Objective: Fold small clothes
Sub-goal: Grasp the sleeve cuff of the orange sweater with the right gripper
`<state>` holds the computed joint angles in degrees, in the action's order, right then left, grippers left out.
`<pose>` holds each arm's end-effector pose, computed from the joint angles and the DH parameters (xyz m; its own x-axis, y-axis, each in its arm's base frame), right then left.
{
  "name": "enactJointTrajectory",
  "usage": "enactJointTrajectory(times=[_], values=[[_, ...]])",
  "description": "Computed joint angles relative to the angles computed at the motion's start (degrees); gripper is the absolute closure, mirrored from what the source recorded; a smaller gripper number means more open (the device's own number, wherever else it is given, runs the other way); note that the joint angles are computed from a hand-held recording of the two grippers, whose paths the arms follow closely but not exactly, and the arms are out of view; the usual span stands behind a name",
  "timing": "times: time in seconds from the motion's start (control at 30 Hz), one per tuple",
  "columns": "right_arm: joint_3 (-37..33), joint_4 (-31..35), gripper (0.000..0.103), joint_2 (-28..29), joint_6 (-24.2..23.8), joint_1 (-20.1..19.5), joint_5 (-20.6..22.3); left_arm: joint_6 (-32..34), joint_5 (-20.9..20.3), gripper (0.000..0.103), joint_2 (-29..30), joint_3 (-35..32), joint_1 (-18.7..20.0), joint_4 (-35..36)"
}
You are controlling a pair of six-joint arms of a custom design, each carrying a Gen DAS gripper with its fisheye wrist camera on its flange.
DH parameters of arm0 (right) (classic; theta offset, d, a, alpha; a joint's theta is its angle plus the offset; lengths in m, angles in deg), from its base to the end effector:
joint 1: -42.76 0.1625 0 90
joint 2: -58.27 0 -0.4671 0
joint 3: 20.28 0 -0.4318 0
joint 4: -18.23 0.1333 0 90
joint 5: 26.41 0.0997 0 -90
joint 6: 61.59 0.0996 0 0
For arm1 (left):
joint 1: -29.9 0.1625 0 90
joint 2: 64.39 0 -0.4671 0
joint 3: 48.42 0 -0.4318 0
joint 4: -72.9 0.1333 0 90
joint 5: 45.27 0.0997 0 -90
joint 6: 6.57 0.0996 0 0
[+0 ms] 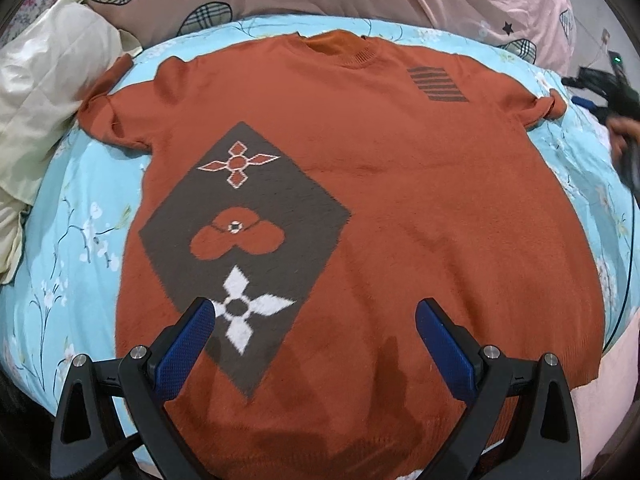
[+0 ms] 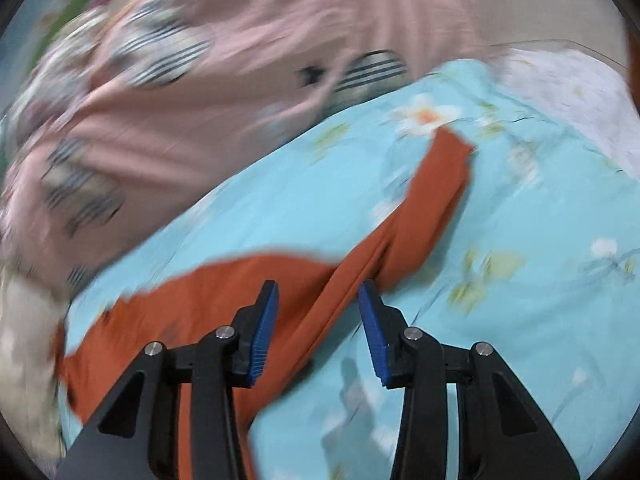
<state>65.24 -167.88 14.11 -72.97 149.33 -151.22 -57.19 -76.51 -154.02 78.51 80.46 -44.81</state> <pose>0.2967 -0.7292 0.2368 -0.8693 0.0993 0.4841 -0.3429 0.5843 -0.7356 -0.1084 -0.4757 0.3004 -0.6809 -0.3098 -0.6637 0.1578 0.8228 -0.5459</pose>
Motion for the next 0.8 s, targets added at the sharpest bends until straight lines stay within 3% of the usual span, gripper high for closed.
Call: enactJointTrajectory(times=[0.13, 0.23, 0.33, 0.4, 0.43, 0.5, 0.63, 0.8], values=[[-9.9, 2.2, 0.060, 3.9, 3.4, -2.3, -6.6, 1.7, -0.7, 0.002, 1.8, -1.6, 1.8, -0.6], [-13.8, 8.3, 0.060, 4.6, 8.8, -4.4, -6.7, 3.0, -1.6, 0.002, 3.2, -2.7, 3.6, -1.9], [-16.3, 10.3, 0.059, 5.5, 9.1, -5.7, -4.9, 4.7, -3.1, 0.002, 4.8, -3.9, 5.1, -3.5], [-16.9, 10.0, 0.075, 6.0, 6.1, -5.8, -3.2, 6.0, -3.5, 0.002, 5.7, -4.2, 5.5, -5.0], [-16.1, 8.6, 0.090, 6.0, 3.8, -5.5, -2.2, 6.9, -3.8, 0.002, 6.1, -4.4, 5.8, -5.9], [-14.9, 6.5, 0.093, 5.8, -0.2, -4.9, 2.1, 8.3, -4.4, 0.002, 6.7, -4.4, 6.0, -7.8], [-9.7, 6.3, 0.094, 4.2, -9.1, -2.5, 14.6, 10.1, -5.8, 0.002, 6.9, -4.0, 6.0, -10.4], [-6.7, 15.6, 0.094, 4.3, -15.9, 0.6, 27.6, 9.4, -5.0, 0.002, 4.7, -2.1, 4.2, -10.6]])
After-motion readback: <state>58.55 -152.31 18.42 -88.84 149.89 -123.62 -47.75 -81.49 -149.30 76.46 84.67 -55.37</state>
